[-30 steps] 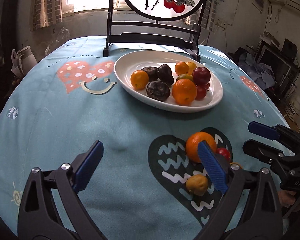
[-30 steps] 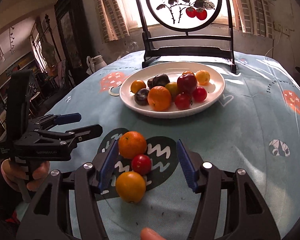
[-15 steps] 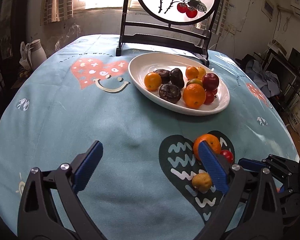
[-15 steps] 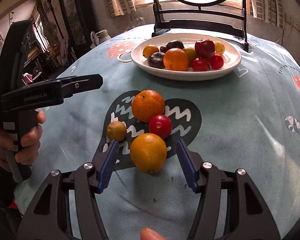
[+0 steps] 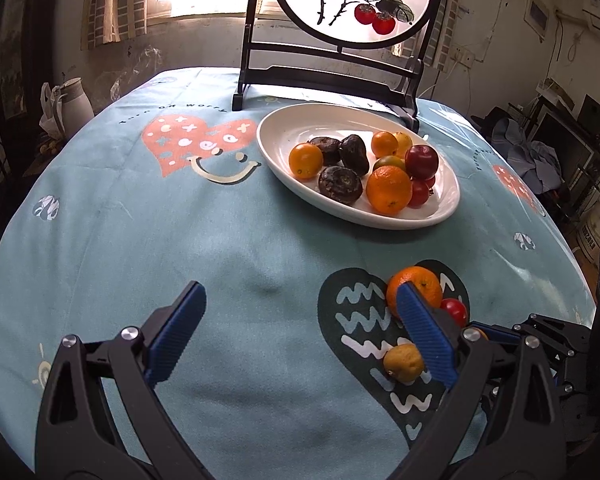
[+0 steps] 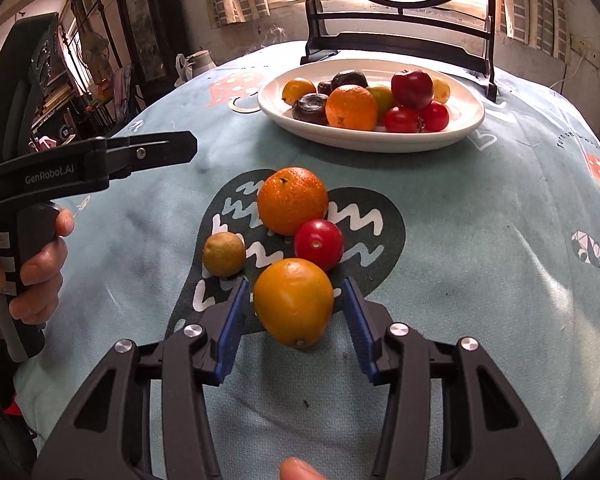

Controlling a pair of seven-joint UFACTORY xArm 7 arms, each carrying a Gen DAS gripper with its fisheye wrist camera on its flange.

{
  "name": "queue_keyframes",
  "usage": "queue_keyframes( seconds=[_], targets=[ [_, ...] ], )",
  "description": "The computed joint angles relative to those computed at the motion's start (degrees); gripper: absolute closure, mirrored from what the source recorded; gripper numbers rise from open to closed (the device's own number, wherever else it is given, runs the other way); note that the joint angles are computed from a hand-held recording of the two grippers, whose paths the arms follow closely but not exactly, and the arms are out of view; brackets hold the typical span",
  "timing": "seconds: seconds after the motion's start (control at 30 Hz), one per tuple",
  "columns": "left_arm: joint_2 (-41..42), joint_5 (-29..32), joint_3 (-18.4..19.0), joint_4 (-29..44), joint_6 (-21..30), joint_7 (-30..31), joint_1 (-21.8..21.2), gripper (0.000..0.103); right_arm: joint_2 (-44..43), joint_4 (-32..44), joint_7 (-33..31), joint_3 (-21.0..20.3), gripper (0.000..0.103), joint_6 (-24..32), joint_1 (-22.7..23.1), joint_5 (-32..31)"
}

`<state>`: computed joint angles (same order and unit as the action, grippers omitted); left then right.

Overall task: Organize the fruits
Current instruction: 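Return both open tools to the remaining fruits, then grasp a yellow-orange fruit with the right tool while the left tool grasps a small yellow fruit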

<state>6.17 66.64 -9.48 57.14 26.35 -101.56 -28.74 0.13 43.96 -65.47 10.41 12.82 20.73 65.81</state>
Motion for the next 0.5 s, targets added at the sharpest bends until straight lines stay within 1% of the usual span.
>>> queue_keyframes(
  seconds=[0.07,0.2,0.23,0.3,0.37,0.43,0.5],
  targets=[
    [0.07,0.25,0.03,0.10,0.00,-0.13,-0.02,0.005,0.10,0.05,0.35,-0.02,0.064,0.18,-0.08,-0.57],
    [0.21,0.62,0.07,0.18,-0.18,-0.23,-0.08,0.005,-0.76,-0.59,2.20,-0.22,0.065,0.52,-0.17,-2.70],
    [0.26,0.54,0.07,0.12,-0.79,0.21,-0.01,0.005,-1.15,-0.66,2.21,-0.52,0.065,1.37,-0.33,-2.33],
    [0.42,0.21,-0.03,0.02,-2.38,1.95,0.03,0.005,-2.05,-0.30,1.27,-1.65,0.065,4.94,-1.02,-0.12],
    [1.09,0.11,-0.34,0.60,-2.30,4.63,-0.57,0.005,-2.95,-0.17,0.01,-2.62,0.065,7.04,-1.62,2.98],
    [2.00,0.87,-0.65,1.51,-1.33,7.20,-1.70,0.005,-3.36,-0.25,-0.51,-2.96,0.065,6.11,-1.85,5.28],
    [2.94,1.68,-0.80,2.34,-2.07,10.27,-2.69,0.005,-3.25,-0.24,1.03,-3.08,0.065,4.96,-2.07,5.31]
  ],
)
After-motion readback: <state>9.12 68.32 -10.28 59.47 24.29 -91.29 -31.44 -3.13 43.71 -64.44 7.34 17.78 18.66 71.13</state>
